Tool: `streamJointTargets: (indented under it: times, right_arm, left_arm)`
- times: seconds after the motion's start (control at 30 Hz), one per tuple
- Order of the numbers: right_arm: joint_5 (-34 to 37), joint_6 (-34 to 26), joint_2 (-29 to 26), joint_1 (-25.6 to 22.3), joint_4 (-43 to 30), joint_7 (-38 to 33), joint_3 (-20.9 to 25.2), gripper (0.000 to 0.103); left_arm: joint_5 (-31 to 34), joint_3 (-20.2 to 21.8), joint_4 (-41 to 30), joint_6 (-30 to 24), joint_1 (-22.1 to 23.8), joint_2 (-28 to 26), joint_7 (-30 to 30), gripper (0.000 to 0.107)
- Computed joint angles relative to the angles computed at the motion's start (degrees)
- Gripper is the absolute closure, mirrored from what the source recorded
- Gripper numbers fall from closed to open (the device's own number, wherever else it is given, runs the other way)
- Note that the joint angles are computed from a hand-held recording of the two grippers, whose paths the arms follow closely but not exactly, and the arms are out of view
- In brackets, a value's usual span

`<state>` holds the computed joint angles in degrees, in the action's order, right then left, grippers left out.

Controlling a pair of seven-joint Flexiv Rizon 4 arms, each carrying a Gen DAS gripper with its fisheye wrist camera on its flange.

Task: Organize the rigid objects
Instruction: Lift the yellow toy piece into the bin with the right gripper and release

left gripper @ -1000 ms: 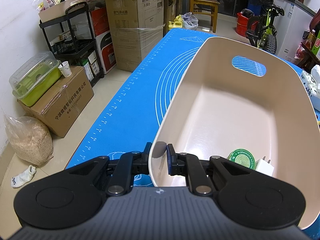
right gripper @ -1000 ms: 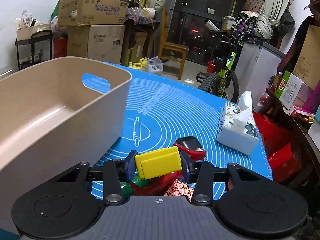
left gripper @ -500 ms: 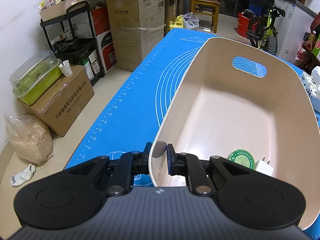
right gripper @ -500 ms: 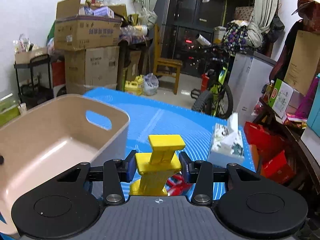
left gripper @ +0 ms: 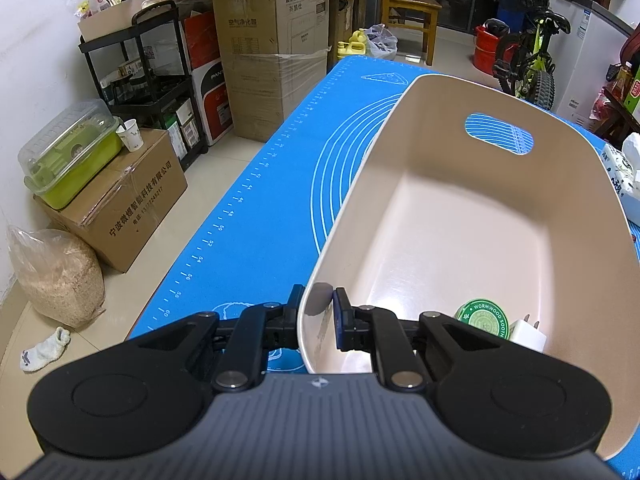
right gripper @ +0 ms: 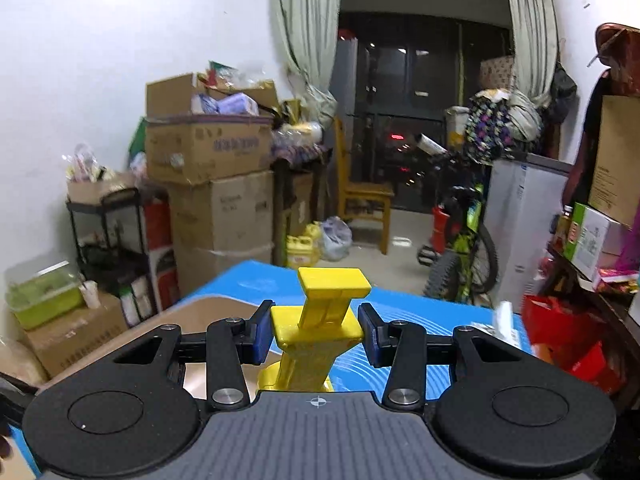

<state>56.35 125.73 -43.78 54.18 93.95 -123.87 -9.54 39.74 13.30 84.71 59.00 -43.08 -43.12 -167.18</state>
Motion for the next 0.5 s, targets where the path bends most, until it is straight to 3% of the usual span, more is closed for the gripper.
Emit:
streamJointTargets:
  times: [0.23,0.5]
  right_arm:
    - [-5.09,-3.41,-1.12,0.53,0.16,4.4,1.11,0.053]
    - [-8.2,-13.15,-3.76,5.53,0.58,8.95,-4.22,0.053]
  left_arm:
    - [0.08,-0.11,-0.06,-0.06,0.06,-0.04,-0.05,0.09]
    - [0.08,-0.18,-0.03,-0.06,0.13,-0.01,-0.06,0.09]
